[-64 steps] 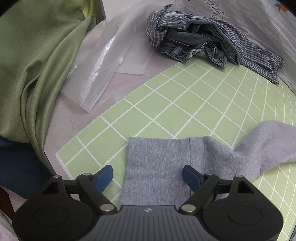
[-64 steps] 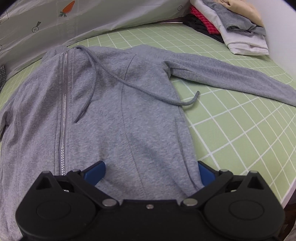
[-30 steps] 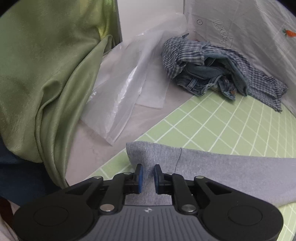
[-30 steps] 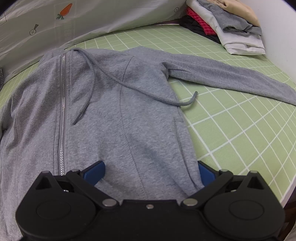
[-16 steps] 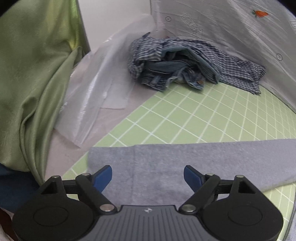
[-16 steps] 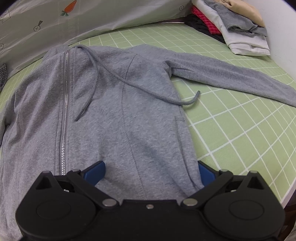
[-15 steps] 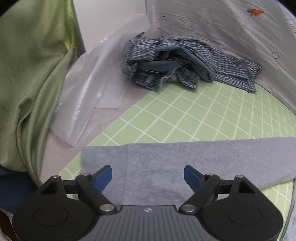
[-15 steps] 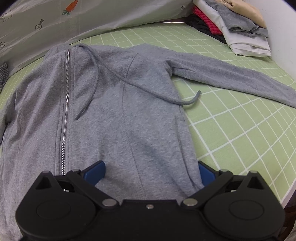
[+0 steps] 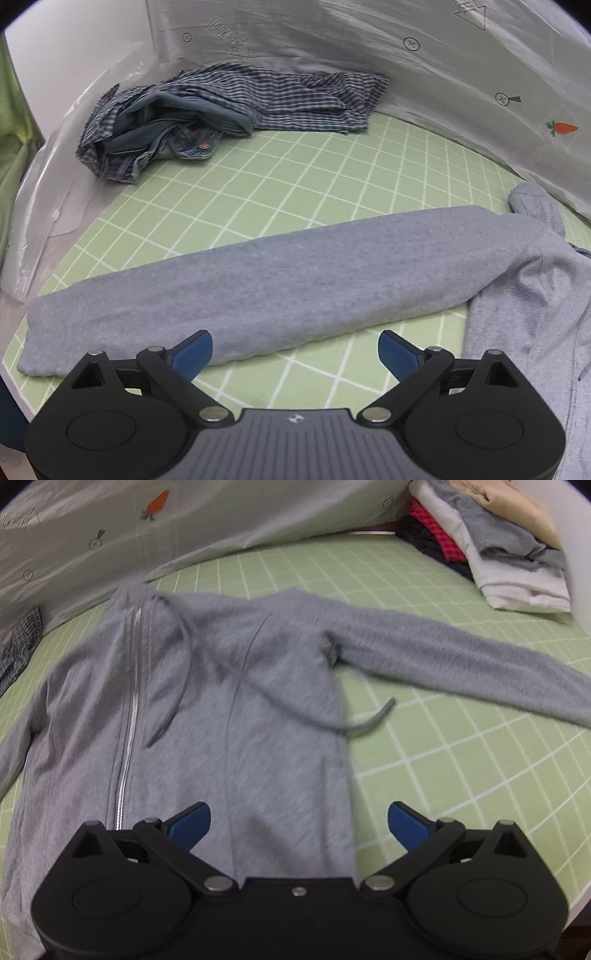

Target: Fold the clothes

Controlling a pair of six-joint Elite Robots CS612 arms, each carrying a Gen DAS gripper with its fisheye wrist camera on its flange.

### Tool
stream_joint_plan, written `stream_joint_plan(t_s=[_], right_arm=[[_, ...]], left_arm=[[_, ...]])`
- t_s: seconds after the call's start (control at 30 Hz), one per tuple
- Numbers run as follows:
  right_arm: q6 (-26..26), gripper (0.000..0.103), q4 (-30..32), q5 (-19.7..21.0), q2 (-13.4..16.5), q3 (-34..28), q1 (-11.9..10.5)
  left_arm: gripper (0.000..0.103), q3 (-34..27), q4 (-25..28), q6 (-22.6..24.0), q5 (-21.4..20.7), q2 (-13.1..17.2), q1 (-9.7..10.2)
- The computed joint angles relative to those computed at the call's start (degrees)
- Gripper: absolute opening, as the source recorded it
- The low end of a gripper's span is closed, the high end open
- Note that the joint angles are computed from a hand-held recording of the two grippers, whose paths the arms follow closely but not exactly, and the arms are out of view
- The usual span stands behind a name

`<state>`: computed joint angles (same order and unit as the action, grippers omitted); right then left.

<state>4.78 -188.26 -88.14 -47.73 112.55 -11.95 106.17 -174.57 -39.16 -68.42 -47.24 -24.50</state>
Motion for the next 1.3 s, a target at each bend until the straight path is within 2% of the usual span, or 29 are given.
stream_joint_plan(t_s=[0.17,0.33,0.47,0.6,0.73,0.8,0.9,1.07,1.17,1.27,1.3], right_arm=[[-0.30,0.103,-0.50,1.10,1.76,-5.19,-1.55],[0.21,0.103,2.49,1.93,5.36,-12.76,-1.85],[3.17,0.101,6.54,3.55,8.63,-19.34,-1.77],[0.07,0.100,9.73,4.92,11.11,-23.96,-1.24],[-1.92,0.100,11.66,6.29,12.95,-26.49,-1.00],[-1.71,0.099,11.71,6.74,13.40,-27.03,-1.05],[-2.22,0.099,11.17,6.68,13.49,-27.16,-1.08],[-4.87,0.099,10.77,6.18,13.55,-27.44,-1.05],[-3.63,0.095,11.88,6.23,13.66,-27.74,-0.99],[-3.77,0.091,12.13,6.27,13.69,-27.73,-0.88],[-4.48,0.085,11.94,6.59,13.65,-27.62,-0.88]], left_arm=[[0.097,-5.01,0.77,2.21,0.11,2.07,-0.88],[0.097,-12.91,2.97,4.60,-1.30,6.00,-0.47],[0.097,-21.05,8.41,7.52,-3.59,9.86,0.32],[0.097,-27.10,12.10,10.42,-5.79,13.06,1.02],[0.097,-31.54,13.42,14.67,-11.32,15.89,1.74],[0.098,-32.96,14.29,16.27,-13.98,16.81,2.03],[0.098,-34.44,15.95,18.61,-15.15,17.78,2.03],[0.103,-35.21,16.47,20.28,-13.55,18.49,1.63],[0.103,-35.58,17.50,20.97,-12.26,18.66,1.23],[0.100,-35.09,16.36,20.11,-11.96,18.62,1.08],[0.093,-34.76,15.35,20.36,-11.60,18.58,0.98]])
